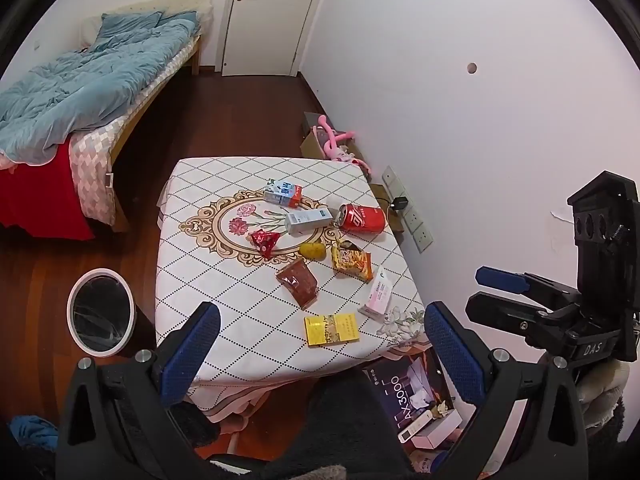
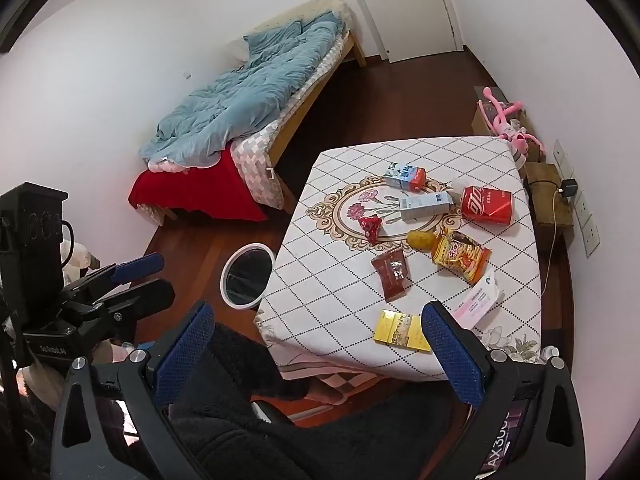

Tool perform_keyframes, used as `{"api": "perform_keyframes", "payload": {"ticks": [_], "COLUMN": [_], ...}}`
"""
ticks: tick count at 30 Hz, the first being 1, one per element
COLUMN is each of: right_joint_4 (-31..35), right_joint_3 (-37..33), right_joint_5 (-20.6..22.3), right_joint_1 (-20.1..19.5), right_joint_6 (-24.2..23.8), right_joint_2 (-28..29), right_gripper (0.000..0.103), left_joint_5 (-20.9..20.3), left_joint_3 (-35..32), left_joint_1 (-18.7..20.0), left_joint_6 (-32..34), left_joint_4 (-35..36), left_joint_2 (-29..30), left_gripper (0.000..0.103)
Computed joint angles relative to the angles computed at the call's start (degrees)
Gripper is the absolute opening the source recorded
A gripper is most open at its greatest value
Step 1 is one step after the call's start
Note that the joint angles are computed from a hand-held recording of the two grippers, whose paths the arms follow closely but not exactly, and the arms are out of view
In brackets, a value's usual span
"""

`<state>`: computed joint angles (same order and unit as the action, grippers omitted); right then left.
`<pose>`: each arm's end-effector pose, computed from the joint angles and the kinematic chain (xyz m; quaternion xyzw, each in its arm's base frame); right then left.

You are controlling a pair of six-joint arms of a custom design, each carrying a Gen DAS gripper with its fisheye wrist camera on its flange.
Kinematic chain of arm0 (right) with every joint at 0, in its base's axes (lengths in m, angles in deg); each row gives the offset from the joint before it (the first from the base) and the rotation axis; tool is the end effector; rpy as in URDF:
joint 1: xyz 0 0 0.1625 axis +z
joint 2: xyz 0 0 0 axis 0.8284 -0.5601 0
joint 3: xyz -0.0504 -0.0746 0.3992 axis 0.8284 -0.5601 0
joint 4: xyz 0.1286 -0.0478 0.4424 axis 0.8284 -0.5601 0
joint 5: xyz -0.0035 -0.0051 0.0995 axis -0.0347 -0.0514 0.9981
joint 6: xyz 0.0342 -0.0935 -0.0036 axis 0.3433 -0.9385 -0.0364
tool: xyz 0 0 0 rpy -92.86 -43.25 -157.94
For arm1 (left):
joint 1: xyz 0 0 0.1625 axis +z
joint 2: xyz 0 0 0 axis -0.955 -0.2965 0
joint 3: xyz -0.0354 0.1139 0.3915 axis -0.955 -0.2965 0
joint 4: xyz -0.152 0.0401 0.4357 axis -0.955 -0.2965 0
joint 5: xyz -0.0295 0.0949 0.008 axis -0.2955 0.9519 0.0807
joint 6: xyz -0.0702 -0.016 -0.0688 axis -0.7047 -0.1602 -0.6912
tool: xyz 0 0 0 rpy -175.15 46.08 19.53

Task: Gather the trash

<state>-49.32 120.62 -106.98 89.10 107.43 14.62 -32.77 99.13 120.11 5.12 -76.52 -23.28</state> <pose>0.5412 -0.3127 0.1755 -0.0506 -0.8940 0.3804 0.2314 -0.2277 -0.4780 0.5076 0.4106 0.9032 -0.0793 0.0962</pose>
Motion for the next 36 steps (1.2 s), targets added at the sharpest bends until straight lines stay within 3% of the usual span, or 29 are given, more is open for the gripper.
{"api": "perform_keyframes", "payload": {"ticks": [36], "right_joint_4": [-0.5], "right_joint_3": [-1.5], "right_joint_5": [0.2], "right_joint_1": [0.6], "right_joint_6": [-3.5], "right_joint_2": [1.1], "right_gripper": [0.103], "left_joint_5": [0.0], "left_joint_3": [0.9], "left_joint_1": [0.4], "left_joint_6": [-0.7], "left_joint_4": [-1.4], "left_joint_2": [-1.1], "left_gripper": [0.103]}}
